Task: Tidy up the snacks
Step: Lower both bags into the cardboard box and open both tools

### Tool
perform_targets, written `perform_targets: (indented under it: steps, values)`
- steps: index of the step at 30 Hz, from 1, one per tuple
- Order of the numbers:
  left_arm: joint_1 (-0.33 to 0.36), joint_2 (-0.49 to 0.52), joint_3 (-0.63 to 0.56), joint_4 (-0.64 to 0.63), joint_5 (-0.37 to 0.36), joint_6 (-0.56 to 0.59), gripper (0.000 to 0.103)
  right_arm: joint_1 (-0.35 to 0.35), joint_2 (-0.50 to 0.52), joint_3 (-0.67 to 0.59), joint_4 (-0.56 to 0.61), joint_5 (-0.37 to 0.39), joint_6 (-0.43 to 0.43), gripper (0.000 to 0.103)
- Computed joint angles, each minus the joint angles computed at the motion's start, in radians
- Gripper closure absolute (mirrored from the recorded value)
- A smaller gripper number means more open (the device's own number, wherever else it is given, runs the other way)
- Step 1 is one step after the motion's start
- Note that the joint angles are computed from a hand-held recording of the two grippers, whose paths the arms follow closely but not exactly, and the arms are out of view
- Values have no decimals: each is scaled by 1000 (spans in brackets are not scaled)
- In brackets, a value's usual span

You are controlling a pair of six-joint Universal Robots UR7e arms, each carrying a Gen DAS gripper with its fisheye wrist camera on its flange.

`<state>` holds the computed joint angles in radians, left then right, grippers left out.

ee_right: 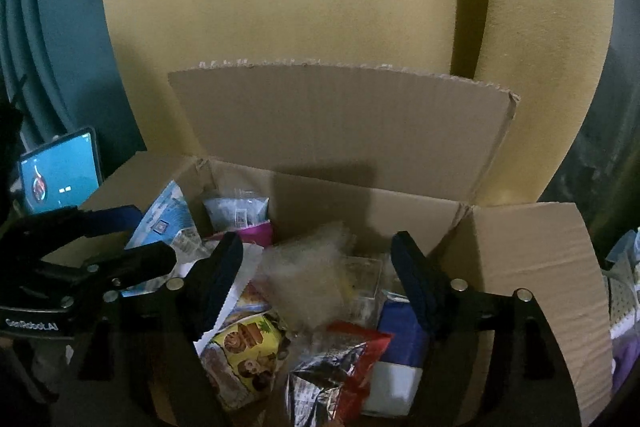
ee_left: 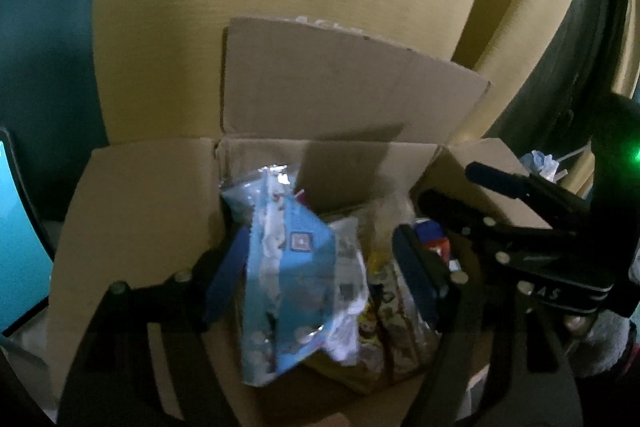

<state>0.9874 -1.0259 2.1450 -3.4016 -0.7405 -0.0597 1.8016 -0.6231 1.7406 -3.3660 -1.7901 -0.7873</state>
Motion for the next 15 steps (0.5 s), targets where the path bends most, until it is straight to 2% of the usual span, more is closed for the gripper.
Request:
perform_targets:
  steps: [4, 8, 15]
  values:
    - [-29, -3, 19, -23, 19, 19, 27, -2, -8, 6, 4, -1, 3, 22]
    - [-59, -20, 47, -63, 12, 39, 20, 4, -13, 9, 2, -6, 7, 22]
    - [-119, -53, 103, -105, 38, 26, 19, 20, -39, 47, -28, -11, 6, 22]
